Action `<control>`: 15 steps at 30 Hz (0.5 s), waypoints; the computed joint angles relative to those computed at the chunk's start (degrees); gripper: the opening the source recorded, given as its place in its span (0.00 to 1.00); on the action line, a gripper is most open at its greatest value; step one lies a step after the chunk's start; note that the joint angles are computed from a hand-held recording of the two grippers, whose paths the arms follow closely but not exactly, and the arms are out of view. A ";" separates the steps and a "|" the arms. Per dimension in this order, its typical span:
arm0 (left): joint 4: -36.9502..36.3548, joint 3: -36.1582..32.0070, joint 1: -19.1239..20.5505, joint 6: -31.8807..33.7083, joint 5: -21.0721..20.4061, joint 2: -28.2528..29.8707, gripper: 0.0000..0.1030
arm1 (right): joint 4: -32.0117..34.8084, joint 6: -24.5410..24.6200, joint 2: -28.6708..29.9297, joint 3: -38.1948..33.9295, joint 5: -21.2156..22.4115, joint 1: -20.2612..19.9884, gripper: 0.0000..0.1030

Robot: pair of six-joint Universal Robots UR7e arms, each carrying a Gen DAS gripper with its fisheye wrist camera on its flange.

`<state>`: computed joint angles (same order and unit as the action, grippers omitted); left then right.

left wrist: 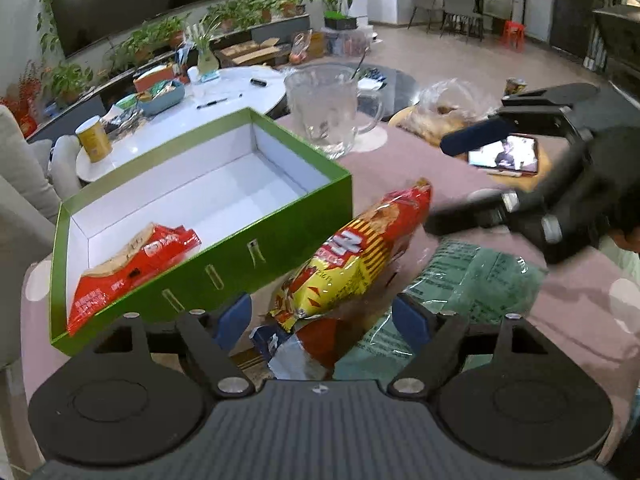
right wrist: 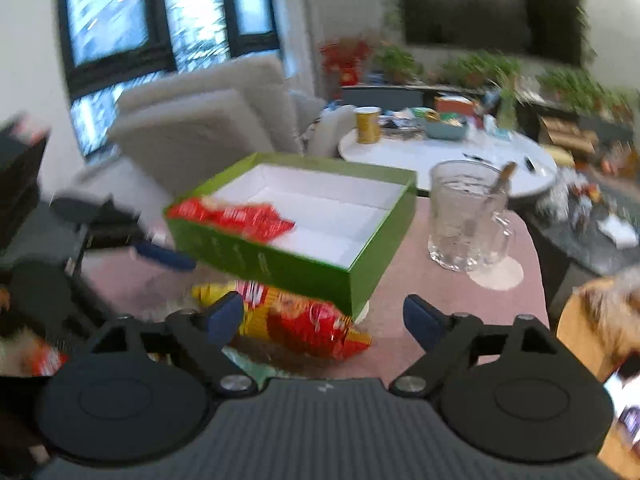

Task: Organize snacks
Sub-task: 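Lift the chip bag with the right gripper and carry it over the green box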

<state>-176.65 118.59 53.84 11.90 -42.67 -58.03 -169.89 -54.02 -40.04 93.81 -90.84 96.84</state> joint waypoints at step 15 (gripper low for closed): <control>1.91 -3.27 3.11 -4.02 -2.18 -0.21 0.41 | 6.25 1.34 4.60 -5.85 -0.24 -0.29 0.74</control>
